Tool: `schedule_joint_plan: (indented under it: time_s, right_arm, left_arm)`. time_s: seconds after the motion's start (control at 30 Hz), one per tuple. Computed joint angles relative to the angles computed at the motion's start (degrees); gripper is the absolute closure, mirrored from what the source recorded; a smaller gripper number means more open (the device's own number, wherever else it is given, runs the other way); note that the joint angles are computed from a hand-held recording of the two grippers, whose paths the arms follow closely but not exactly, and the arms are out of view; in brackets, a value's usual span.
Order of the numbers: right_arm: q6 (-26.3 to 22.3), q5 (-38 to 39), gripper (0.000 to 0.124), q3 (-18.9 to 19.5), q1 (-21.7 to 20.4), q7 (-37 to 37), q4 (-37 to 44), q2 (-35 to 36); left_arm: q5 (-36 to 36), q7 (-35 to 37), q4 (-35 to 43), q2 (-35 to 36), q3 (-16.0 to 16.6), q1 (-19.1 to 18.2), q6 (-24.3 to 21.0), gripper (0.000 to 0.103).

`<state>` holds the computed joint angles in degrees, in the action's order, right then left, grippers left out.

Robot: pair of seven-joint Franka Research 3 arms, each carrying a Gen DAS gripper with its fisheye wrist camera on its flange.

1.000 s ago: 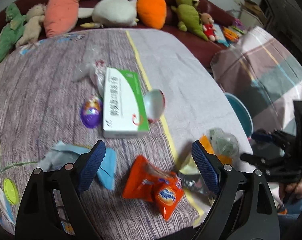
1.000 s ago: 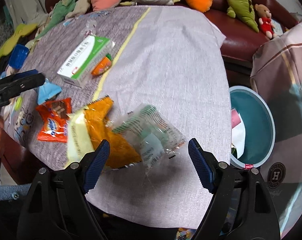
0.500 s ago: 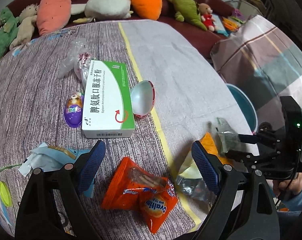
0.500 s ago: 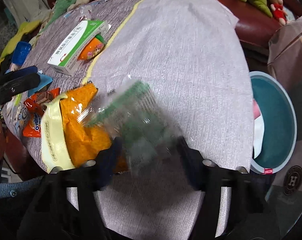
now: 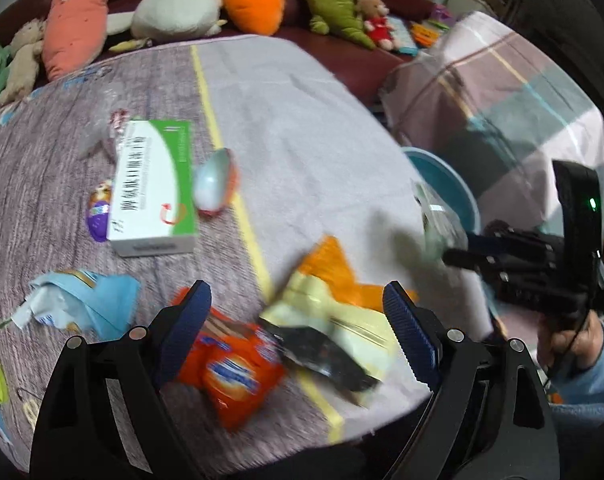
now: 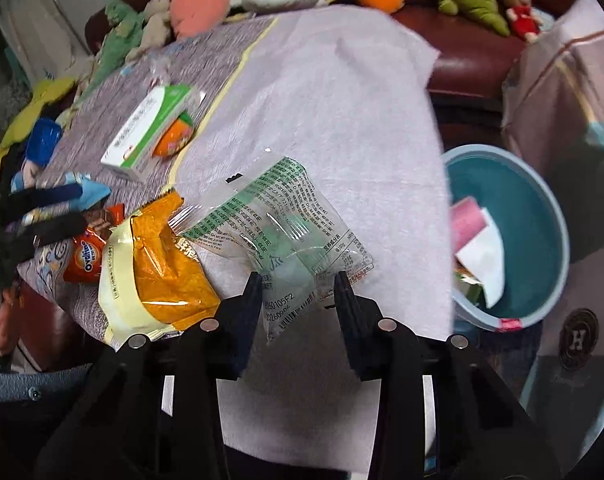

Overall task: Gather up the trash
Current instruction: 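Grasp the clear plastic bag with the right gripper while the left gripper grasps the yellow-orange snack wrapper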

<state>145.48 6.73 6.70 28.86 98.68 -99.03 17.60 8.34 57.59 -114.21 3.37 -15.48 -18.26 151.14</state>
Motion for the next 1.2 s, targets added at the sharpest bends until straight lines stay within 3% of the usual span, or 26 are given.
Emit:
schedule_joint_plan:
  time_s: [0.2,0.33,0.43,0.6,0.67,0.8,0.87,1.03,1.2]
  right_arm:
    - [4.4,-1.2,0.089,-0.22,-0.2,2.0,-7.5,-6.47]
    - [6.45,-1.59,0.089,0.17,-0.9,2.81,-12.29,-10.41]
    - [7.57,-2.2,0.089,0.43,-1.45,3.59,-14.31,-12.04]
    - [9.03,-2.03,0.089,0.86,-2.24,3.89,-16.0,-13.23]
    - [8.96,-1.98,0.089,0.94,-2.43,4.0,-16.03,-13.1]
    - [8.38,-1.44,0.089,0.88,-2.78,3.96,-15.36,-12.12]
    - [7.97,-1.05,0.089,0.68,-3.06,3.76,-14.72,-11.41]
    - [8.07,0.0,0.089,0.14,-3.76,3.23,-13.58,-10.22]
    - [8.34,0.28,0.089,-0.97,-4.87,3.62,-12.24,-9.03]
  left_arm:
    - [1.81,0.35,1.26,1.01,-1.46,-2.27,-1.9,0.015]
    - [-1.87,1.92,1.39,2.3,-2.39,-3.23,-3.72,0.015]
    - [2.09,-0.77,2.91,4.25,-2.1,-4.62,-6.59,0.015]
    - [4.47,-3.96,5.44,8.28,-1.01,-4.63,-5.82,0.018]
    - [4.72,-4.18,6.57,9.71,-0.76,-4.26,-5.22,0.049]
    - [7.74,-5.92,8.4,11.23,0.28,-4.6,-4.29,0.063]
    - [7.91,-5.57,9.58,11.66,0.11,-4.37,-4.31,0.078]
    - [8.36,-2.93,13.99,13.54,-0.22,-4.34,-4.76,0.085]
    - [7.84,-0.23,22.58,18.79,-0.19,-5.08,-6.5,0.086]
